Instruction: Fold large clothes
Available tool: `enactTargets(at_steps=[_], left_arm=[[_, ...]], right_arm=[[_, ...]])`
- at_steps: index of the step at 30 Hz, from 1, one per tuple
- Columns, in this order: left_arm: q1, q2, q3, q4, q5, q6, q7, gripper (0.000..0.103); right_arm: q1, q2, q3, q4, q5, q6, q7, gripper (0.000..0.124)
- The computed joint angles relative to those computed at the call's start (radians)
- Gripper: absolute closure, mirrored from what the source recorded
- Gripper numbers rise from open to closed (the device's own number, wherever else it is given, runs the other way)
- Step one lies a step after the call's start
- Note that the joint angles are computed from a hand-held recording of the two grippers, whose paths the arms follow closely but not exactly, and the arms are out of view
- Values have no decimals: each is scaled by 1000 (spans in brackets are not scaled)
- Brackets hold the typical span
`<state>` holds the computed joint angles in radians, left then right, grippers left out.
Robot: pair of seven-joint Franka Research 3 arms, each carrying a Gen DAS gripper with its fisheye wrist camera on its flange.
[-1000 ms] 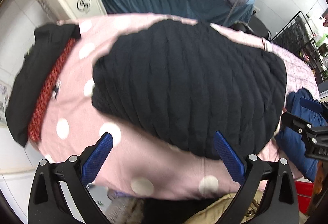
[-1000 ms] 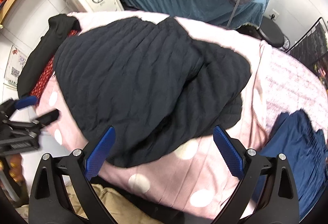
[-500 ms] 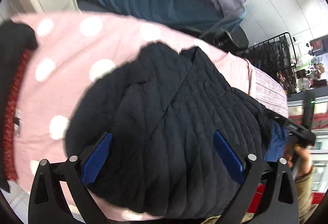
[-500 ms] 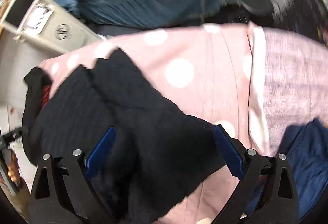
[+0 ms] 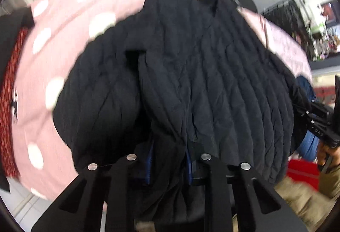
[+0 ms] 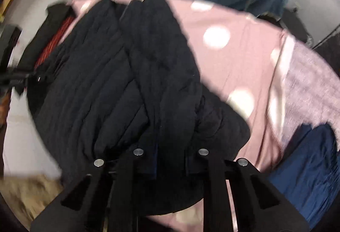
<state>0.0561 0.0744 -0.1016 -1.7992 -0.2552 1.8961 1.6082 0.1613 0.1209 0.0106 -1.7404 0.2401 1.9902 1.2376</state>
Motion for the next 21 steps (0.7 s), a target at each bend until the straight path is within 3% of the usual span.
enactTargets(at_steps=[4, 6, 9, 10, 11, 13, 15, 17, 20, 21], left_arm=[[-17, -131, 0, -256, -16, 0, -5, 82], [-33, -169, -2, -361, 21, 37, -41, 81], [-47, -210, 3, -470, 44, 107, -110, 76], [-52, -222, 8, -490, 39, 127, -120, 73], [-56, -242, 15, -514, 20, 158, -117, 66], [-65, -270, 29, -523, -1, 166, -95, 55], [-70, -313, 51, -519, -24, 167, -35, 36], [-73, -365, 62, -515, -20, 173, -12, 27], [-83, -406, 108, -461, -86, 178, 68, 24], [-82, -413, 112, -450, -95, 200, 78, 15]], right_arm=[[0, -104, 2, -219, -8, -108, -41, 107], [15, -145, 15, -346, -89, -88, -29, 106], [34, -168, 33, -454, -185, -22, 27, 87], [38, -167, 36, -459, -196, -18, 41, 71], [42, -170, 36, -458, -180, -12, 35, 56], [45, -200, 34, -466, -156, 32, 15, 52], [46, -230, 30, -455, -144, 67, -23, 52], [43, -250, 26, -432, -125, 101, -59, 46], [35, -260, 4, -374, -26, 133, -125, 40], [31, -253, -1, -352, 5, 149, -136, 38]])
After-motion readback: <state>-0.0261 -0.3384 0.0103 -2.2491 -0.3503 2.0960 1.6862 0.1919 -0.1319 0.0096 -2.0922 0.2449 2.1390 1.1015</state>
